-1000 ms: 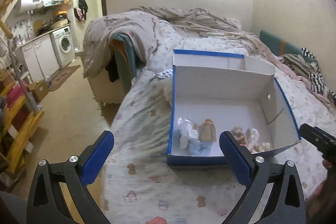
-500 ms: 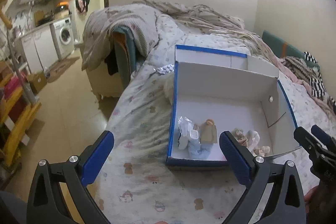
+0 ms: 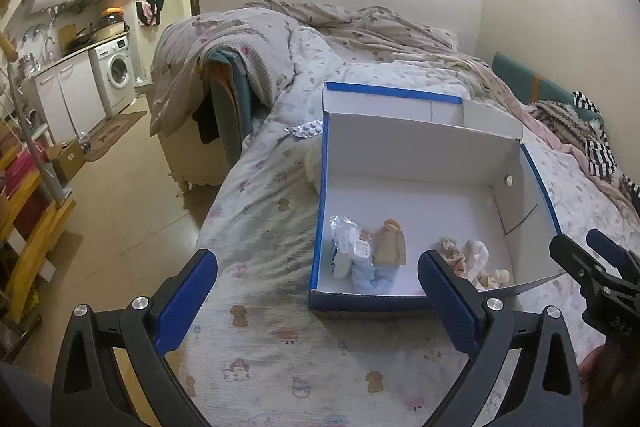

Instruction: Organize soft objects

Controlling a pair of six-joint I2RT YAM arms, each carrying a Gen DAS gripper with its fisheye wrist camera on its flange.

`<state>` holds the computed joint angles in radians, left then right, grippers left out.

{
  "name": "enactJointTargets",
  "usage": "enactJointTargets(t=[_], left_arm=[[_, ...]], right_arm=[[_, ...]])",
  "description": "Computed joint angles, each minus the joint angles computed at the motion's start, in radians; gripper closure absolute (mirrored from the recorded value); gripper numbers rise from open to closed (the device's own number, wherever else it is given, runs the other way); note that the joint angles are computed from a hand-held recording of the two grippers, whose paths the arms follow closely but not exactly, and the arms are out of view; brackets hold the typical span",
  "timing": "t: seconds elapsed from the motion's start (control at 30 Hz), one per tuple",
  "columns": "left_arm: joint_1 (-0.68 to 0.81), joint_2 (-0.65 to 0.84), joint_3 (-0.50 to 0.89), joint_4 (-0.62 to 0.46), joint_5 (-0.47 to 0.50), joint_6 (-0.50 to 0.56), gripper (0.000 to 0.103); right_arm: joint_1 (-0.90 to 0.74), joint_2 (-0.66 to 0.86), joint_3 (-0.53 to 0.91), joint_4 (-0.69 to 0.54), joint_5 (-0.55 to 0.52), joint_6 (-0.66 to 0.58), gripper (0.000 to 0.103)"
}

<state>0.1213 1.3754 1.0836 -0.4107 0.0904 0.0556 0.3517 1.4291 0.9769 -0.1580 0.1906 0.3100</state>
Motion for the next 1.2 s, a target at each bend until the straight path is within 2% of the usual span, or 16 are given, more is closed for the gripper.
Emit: enactJointTargets(t=[1.2], left_arm=[[-0.008,0.002,0.001,0.001,0.002,0.0,0.003]], right_arm=[[-0.006,0.006,0.012,-0.031,-0.006,0.016,0.0]])
